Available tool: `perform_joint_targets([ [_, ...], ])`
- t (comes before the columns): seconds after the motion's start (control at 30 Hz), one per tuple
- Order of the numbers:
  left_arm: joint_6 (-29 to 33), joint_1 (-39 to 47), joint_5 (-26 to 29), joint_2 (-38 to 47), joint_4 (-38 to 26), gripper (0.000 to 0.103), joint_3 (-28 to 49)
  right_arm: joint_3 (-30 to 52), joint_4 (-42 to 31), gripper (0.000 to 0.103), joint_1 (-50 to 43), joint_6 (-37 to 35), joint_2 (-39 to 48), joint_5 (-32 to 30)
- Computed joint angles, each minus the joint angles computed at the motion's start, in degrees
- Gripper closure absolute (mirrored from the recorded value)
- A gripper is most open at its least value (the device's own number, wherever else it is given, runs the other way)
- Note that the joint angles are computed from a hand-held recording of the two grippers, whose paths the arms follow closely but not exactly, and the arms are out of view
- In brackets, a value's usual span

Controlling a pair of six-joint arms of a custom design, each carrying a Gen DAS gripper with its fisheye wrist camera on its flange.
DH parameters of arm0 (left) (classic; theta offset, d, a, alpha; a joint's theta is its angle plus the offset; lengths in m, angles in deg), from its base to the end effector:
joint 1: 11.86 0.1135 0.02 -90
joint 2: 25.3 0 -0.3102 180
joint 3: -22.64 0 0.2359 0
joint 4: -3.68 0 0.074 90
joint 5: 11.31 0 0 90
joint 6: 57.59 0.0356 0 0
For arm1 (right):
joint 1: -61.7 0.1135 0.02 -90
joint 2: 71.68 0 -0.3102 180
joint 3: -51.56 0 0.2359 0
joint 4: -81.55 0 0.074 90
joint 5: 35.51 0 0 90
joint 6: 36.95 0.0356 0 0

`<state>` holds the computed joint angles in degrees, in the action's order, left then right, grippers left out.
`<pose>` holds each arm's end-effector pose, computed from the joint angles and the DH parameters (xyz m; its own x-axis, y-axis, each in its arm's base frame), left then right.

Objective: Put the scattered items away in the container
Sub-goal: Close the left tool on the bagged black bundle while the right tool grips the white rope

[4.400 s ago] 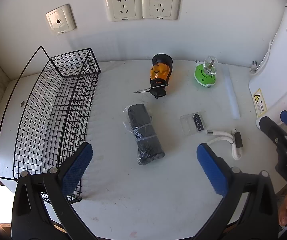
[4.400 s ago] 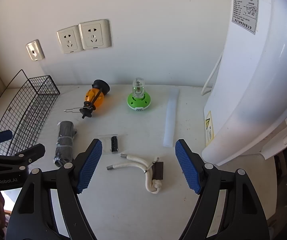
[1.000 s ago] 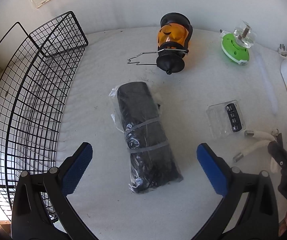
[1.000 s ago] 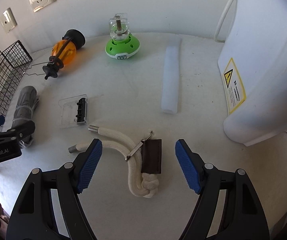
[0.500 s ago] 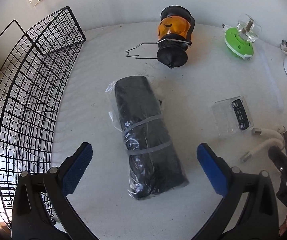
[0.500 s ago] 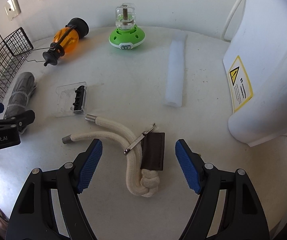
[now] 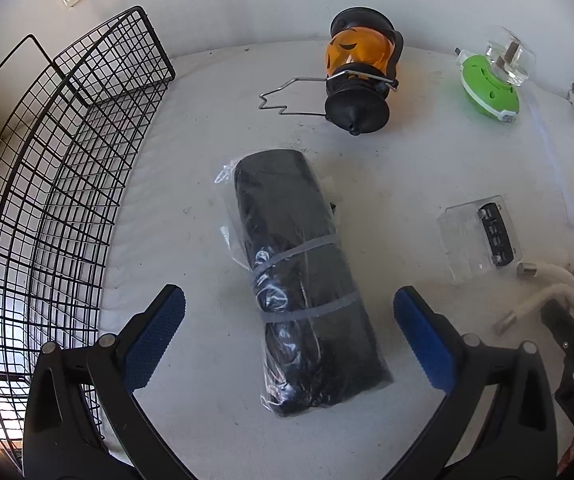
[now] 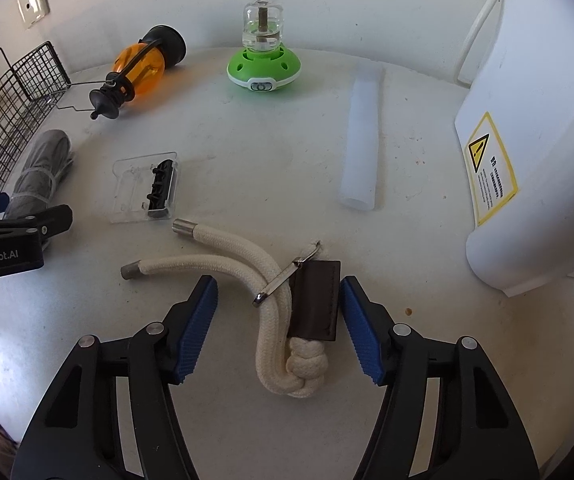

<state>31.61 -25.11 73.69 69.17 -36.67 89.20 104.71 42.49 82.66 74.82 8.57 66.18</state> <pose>0.2861 -0.0642 0.2107 -0.9068 0.1992 -0.3715 0.1843 0.9800 0.0758 0.2094 0.0725 0.2122 -0.8948 0.0462 -0.4441 0.0625 0.9978 -0.0222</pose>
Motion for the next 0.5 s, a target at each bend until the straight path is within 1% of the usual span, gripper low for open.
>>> perform_joint_targets([
  [0.07, -0.20, 0.23, -0.25, 0.61, 0.32, 0.000, 0.30, 0.00, 0.66, 0.042, -0.45, -0.87, 0.32, -0.28],
  [0.2, -0.64, 1.24, -0.04, 2.17, 1.27, 0.000, 1.23, -0.23, 1.06, 0.046, -0.24, -1.34, 0.03, -0.34],
  [0.43, 0.47, 2.40, -0.13, 4.08, 3.28, 0.000, 2.14, -0.56, 1.76, 0.053, -0.04, -1.63, -0.13, -0.13],
  [0.5, 0.73, 2.83, 0.58, 4.33, 3.62, 0.003, 2.29, -0.52, 1.82, 0.055, 0.04, -1.67, -0.14, -0.08],
])
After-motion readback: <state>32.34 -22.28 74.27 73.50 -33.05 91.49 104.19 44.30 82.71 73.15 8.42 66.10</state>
